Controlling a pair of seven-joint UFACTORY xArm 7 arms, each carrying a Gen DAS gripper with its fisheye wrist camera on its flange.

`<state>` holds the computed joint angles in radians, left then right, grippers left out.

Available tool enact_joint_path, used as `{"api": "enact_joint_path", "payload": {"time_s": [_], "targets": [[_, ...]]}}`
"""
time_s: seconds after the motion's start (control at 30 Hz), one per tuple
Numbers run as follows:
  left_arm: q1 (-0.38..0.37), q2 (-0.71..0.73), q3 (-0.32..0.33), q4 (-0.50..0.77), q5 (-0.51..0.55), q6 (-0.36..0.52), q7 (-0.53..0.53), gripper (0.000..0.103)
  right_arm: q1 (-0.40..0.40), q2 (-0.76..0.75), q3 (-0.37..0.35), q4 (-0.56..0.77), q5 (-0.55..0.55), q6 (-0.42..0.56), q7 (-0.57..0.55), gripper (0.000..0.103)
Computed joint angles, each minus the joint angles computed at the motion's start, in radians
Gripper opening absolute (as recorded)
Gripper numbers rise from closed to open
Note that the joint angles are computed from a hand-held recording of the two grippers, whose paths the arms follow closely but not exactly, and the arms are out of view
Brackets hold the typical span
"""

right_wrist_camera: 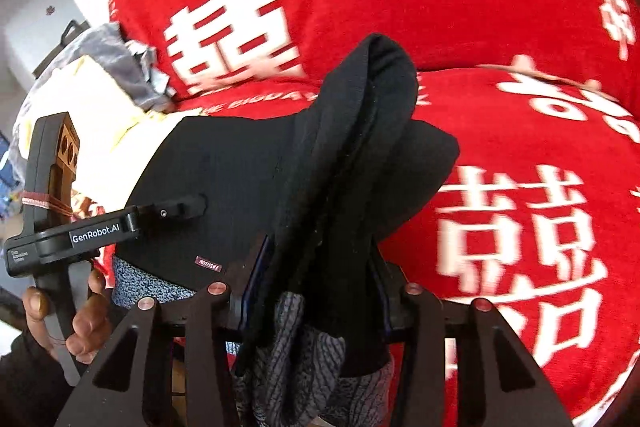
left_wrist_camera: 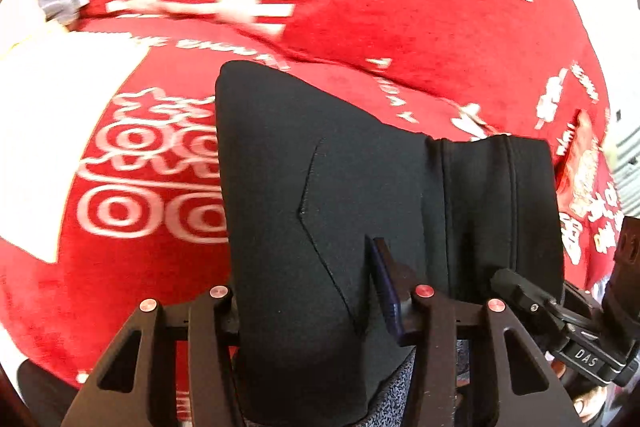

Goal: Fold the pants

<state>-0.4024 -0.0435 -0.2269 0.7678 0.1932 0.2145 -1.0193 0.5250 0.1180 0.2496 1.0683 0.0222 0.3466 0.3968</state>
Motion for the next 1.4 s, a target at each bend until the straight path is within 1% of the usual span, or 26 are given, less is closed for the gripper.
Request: {"api": "enact_joint_path", "payload": {"time_s": [0.13,0.23,0.33,0.4,0.5,0.53,0.6,0.63,0.67,0.7,0.73,0.77,0.8,0.83,0.87,0.93,0.97,1.0,1.03,1.1,1.17,1.23,1.3,1.33,1.37,1.4], "targets": [[0.007,-0.016,0.015,-0.051,-0.067,-0.004,0.047,0.049,0.041,0.089,-0.005,0.087,-0.053,0.031,0.057,0.048],[0.001,0.012,0.028,-0.064,-0.166,-0.039,0.143,0.049,0.058,0.11,-0.016,0.107,-0.085,0.058,0.083,0.048],[0.004,0.078,0.03,-0.02,-0.126,-0.04,0.134,0.05,0.05,0.117,-0.023,0.101,-0.081,0.064,0.101,0.048],[0.004,0.109,0.034,-0.007,-0.14,-0.038,0.133,0.056,0.032,0.123,-0.02,0.094,-0.05,0.059,0.097,0.048],[0.023,0.11,0.007,-0.034,-0.288,-0.091,0.242,0.061,0.02,0.127,-0.02,0.085,-0.03,0.061,0.096,0.05],[0.027,0.106,0.002,-0.041,-0.326,-0.094,0.277,0.064,0.018,0.127,-0.023,0.082,-0.029,0.066,0.101,0.053],[0.027,0.094,0.009,-0.049,-0.357,-0.07,0.297,0.078,0.016,0.133,-0.03,0.088,-0.029,0.094,0.12,0.065],[0.008,0.082,0.031,-0.06,-0.38,-0.064,0.309,0.078,0.011,0.136,-0.033,0.095,-0.022,0.121,0.133,0.073],[0.028,0.066,0.011,-0.072,-0.406,-0.063,0.326,0.078,0.003,0.135,-0.032,0.095,-0.006,0.133,0.138,0.075],[0.026,0.047,0.018,-0.083,-0.39,-0.055,0.309,0.078,-0.006,0.123,-0.03,0.082,0.011,0.128,0.14,0.076],[0.052,0.018,0.0,-0.099,-0.333,-0.043,0.26,0.078,-0.015,0.107,-0.025,0.071,-0.007,0.129,0.167,0.076],[0.037,-0.017,0.024,-0.12,-0.24,-0.037,0.187,0.078,0.018,0.08,-0.062,0.058,-0.066,0.136,0.23,0.076],[0.047,-0.043,0.017,-0.132,-0.19,-0.03,0.147,0.078,0.033,0.058,-0.076,0.048,-0.134,0.139,0.283,0.076],[0.054,-0.078,0.007,-0.149,-0.15,-0.027,0.114,0.078,0.048,0.032,-0.082,0.036,-0.209,0.136,0.328,0.076],[0.05,-0.101,0.003,-0.164,-0.147,-0.037,0.108,0.078,0.057,0.011,-0.079,0.029,-0.277,0.132,0.357,0.076],[0.014,-0.128,0.007,-0.18,-0.183,-0.06,0.144,0.078,0.071,-0.014,-0.049,0.033,-0.362,0.136,0.346,0.077],[0.018,-0.133,-0.012,-0.176,-0.162,-0.055,0.136,0.078,0.078,-0.014,-0.029,0.039,-0.382,0.141,0.315,0.077],[0.049,-0.14,-0.053,-0.171,-0.1,-0.047,0.089,0.078,0.092,-0.01,-0.008,0.048,-0.408,0.152,0.272,0.078],[0.053,-0.146,-0.072,-0.177,-0.067,-0.068,0.077,0.078,0.102,-0.005,0.002,0.054,-0.428,0.161,0.255,0.078],[0.021,-0.142,-0.064,-0.183,-0.078,-0.109,0.102,0.078,0.125,0.005,0.017,0.046,-0.462,0.17,0.222,0.078],[0.04,-0.147,-0.097,-0.193,-0.045,-0.146,0.062,0.078,0.135,0.016,0.019,0.032,-0.459,0.191,0.215,0.078],[-0.014,-0.125,-0.058,-0.2,-0.091,-0.197,0.105,0.078,0.146,0.03,0.011,0.025,-0.478,0.197,0.24,0.078],[0.033,-0.083,-0.096,-0.172,-0.053,-0.144,0.092,0.078,0.139,0.026,0.003,-0.006,-0.47,0.173,0.245,0.077],[0.02,-0.064,-0.082,-0.168,-0.077,-0.135,0.119,0.078,0.134,0.028,0.003,-0.01,-0.453,0.162,0.239,0.077],[-0.035,-0.03,-0.03,-0.163,-0.143,-0.134,0.174,0.078,0.121,0.02,0.004,-0.028,-0.419,0.14,0.216,0.077],[-0.048,-0.014,-0.019,-0.162,-0.167,-0.135,0.19,0.078,0.117,0.021,0.005,-0.03,-0.404,0.133,0.205,0.077]]}}
